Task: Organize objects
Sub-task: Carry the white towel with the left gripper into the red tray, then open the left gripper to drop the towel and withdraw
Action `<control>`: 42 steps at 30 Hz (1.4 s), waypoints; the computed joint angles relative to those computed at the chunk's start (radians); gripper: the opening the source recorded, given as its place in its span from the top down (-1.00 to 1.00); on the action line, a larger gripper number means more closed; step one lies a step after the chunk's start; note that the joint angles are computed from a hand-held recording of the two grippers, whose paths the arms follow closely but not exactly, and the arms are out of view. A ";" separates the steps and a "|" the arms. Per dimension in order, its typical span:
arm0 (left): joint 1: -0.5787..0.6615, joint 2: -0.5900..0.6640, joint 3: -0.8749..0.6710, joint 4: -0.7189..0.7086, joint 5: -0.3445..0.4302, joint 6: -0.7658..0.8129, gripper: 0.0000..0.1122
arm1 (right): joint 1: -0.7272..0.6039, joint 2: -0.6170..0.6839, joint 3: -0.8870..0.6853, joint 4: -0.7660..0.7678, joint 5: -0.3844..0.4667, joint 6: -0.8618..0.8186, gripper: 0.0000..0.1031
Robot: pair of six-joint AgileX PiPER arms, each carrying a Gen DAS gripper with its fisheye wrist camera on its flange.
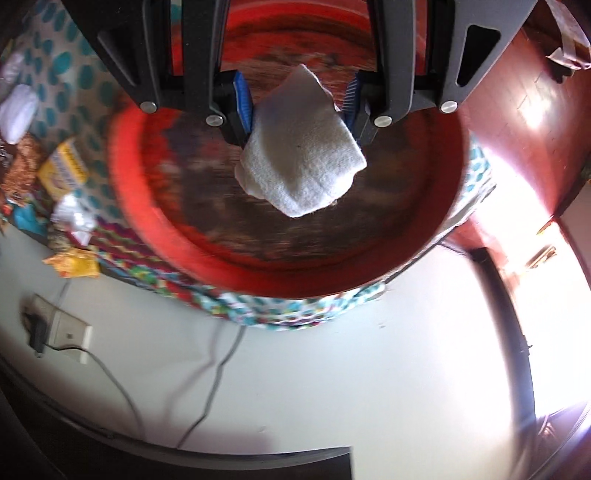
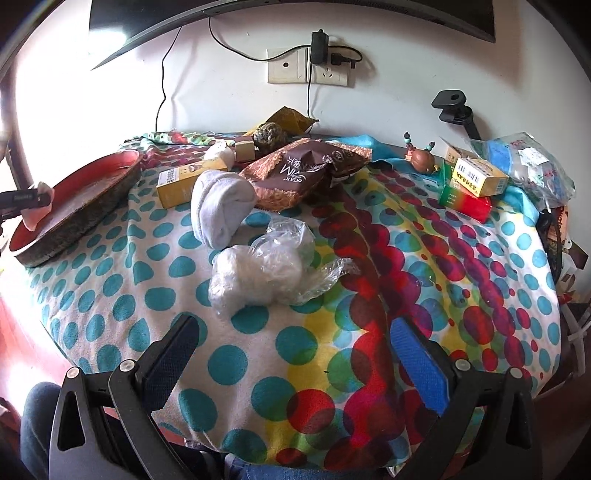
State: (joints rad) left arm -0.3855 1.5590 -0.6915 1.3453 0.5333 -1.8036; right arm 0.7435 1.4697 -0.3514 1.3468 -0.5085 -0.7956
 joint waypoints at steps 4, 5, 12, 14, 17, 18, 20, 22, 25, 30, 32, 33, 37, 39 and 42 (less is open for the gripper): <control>0.048 0.003 0.016 0.037 -0.013 -0.002 0.30 | 0.005 0.002 -0.001 0.009 -0.009 -0.003 -1.00; 0.058 0.005 0.016 0.043 -0.019 -0.001 0.30 | 0.007 0.004 -0.002 0.010 -0.011 -0.003 -1.00; 0.086 0.034 0.011 0.076 -0.050 -0.027 0.30 | 0.022 0.002 -0.008 0.051 -0.025 -0.049 -1.00; 0.087 0.045 0.005 0.079 -0.055 -0.032 0.30 | 0.027 0.004 -0.013 0.061 -0.032 -0.061 -1.00; 0.092 0.047 0.005 0.088 -0.063 -0.038 0.30 | 0.029 0.018 -0.025 0.079 -0.031 -0.083 -1.00; 0.096 0.048 0.004 0.090 -0.070 -0.040 0.30 | 0.033 0.023 -0.028 0.086 -0.033 -0.089 -1.00; 0.104 0.051 0.004 0.095 -0.081 -0.046 0.30 | 0.035 0.033 -0.036 0.097 -0.029 -0.101 -1.00; 0.111 0.051 0.004 0.098 -0.090 -0.048 0.30 | 0.042 0.041 -0.045 0.116 -0.031 -0.121 -1.00; 0.119 0.058 0.003 0.114 -0.101 -0.061 0.30 | 0.065 0.044 -0.057 0.149 -0.053 -0.151 -1.00; 0.134 0.060 0.011 0.138 -0.126 -0.095 0.13 | 0.095 0.052 -0.079 0.202 -0.077 -0.208 -1.00; 0.128 0.064 0.007 0.117 -0.118 -0.074 -0.13 | 0.104 0.053 -0.085 0.219 -0.084 -0.227 -1.00; 0.126 0.062 0.008 0.109 -0.123 -0.060 -0.32 | 0.106 0.051 -0.086 0.224 -0.087 -0.235 -1.00; 0.051 0.001 0.061 0.208 -0.054 -0.146 -0.57 | 0.112 0.042 -0.087 0.245 -0.107 -0.251 -1.00; -0.013 -0.064 0.109 0.222 -0.007 -0.174 -0.58 | 0.109 0.039 -0.081 0.242 -0.119 -0.245 -1.00; -0.199 -0.176 0.195 0.188 0.129 -0.206 -0.59 | 0.071 0.048 -0.075 0.250 -0.105 -0.249 -1.00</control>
